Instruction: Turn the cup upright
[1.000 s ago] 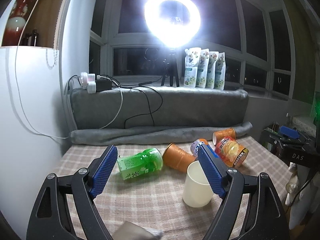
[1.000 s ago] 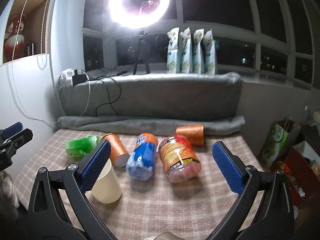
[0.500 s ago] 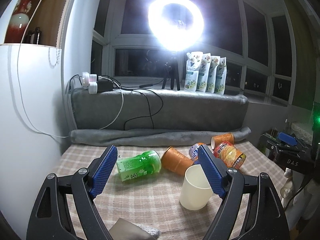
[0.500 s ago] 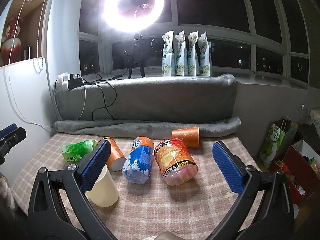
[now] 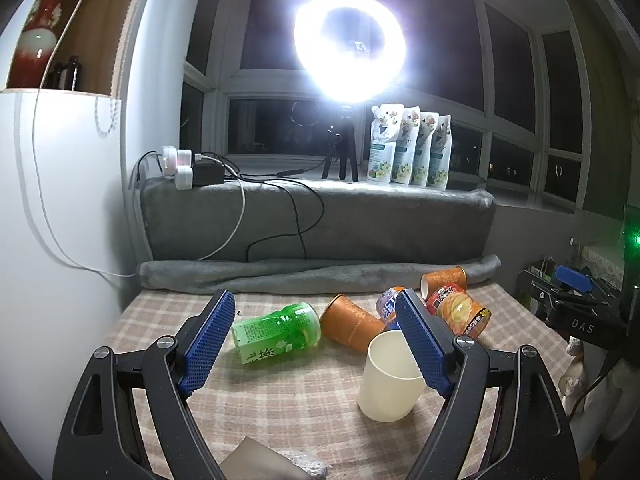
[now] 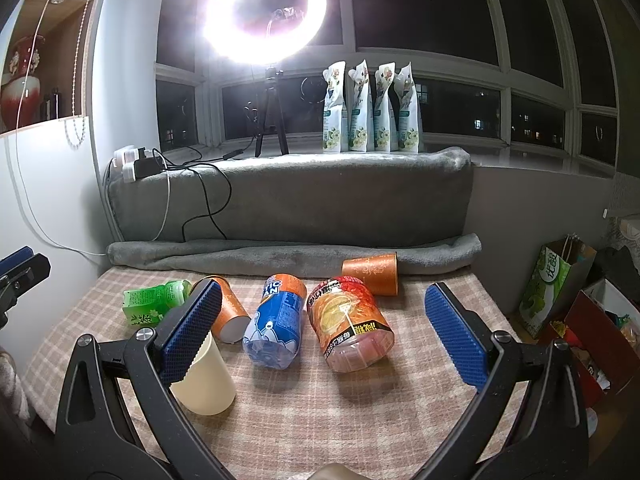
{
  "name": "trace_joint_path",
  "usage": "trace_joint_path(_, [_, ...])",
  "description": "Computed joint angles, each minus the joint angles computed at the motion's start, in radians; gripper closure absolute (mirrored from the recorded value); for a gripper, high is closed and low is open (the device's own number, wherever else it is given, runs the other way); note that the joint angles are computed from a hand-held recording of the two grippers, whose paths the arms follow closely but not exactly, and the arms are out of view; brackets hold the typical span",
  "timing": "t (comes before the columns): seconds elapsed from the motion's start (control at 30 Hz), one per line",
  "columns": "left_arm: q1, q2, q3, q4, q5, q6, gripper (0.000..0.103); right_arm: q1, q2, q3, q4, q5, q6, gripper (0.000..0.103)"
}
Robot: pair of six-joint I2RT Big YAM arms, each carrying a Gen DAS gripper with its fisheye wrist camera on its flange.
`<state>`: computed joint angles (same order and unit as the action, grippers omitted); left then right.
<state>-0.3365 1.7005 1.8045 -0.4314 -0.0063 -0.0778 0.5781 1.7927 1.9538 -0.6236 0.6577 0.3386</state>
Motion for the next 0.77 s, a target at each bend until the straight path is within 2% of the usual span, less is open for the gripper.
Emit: trace_joint_path(0.77, [-0.001, 0.001, -0.007, 0.015, -0.009, 0.001, 0.02, -0.002, 0.001, -0.014, 0.005, -0.004, 0.005, 0.0])
